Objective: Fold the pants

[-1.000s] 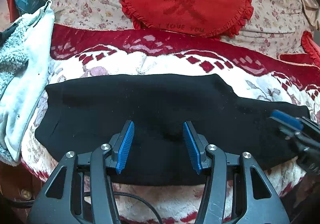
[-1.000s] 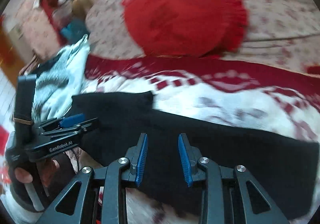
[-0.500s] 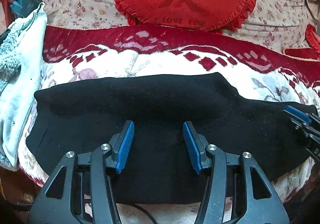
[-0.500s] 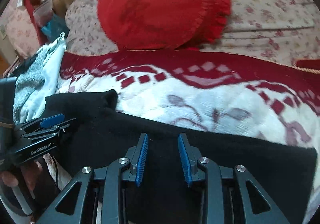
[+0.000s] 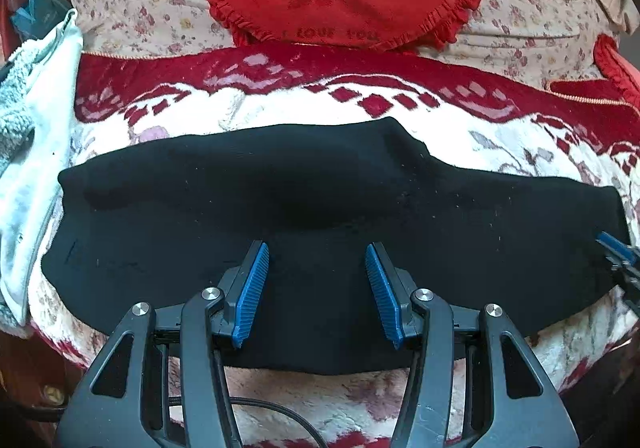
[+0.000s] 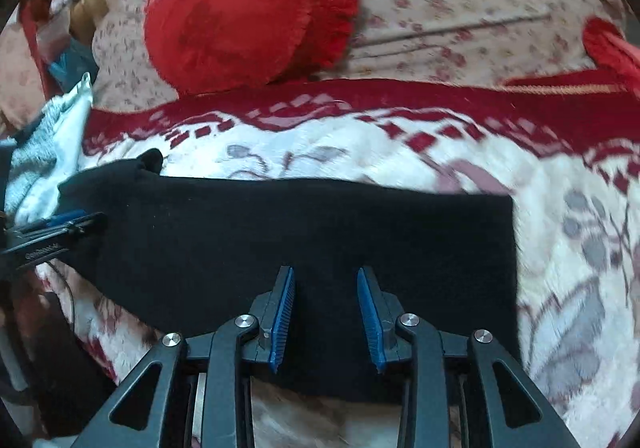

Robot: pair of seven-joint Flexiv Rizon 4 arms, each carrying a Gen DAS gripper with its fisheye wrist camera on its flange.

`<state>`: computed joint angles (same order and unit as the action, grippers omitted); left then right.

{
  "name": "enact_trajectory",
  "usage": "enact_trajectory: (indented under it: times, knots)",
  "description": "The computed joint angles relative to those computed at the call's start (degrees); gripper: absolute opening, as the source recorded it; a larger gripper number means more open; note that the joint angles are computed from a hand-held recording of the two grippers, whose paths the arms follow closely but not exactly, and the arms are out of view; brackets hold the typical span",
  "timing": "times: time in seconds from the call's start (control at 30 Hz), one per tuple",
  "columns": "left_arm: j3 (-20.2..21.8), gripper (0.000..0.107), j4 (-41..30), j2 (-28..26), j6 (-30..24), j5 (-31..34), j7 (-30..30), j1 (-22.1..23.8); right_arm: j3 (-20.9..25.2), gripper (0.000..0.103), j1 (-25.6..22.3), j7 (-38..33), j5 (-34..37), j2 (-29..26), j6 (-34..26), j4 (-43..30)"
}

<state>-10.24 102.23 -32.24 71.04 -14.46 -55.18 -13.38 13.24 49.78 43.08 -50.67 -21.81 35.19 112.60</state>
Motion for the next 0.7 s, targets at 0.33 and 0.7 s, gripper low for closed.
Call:
enact_trajectory:
  times: [0.33,0.7]
  knots:
    - [-4.1,0.050,1.4,2.4,-4.7,-3.1,5.2,-0.5,5.1,0.031,2.2,9.4,6.7,6.4,-8.2,5.6]
    - [-7.8,0.050,-5.5,-0.3,-16.9,-5.7,12.2,-7.4,6.3,0.042,1.6,20.4,1.9,8.6,-3.8,11.5]
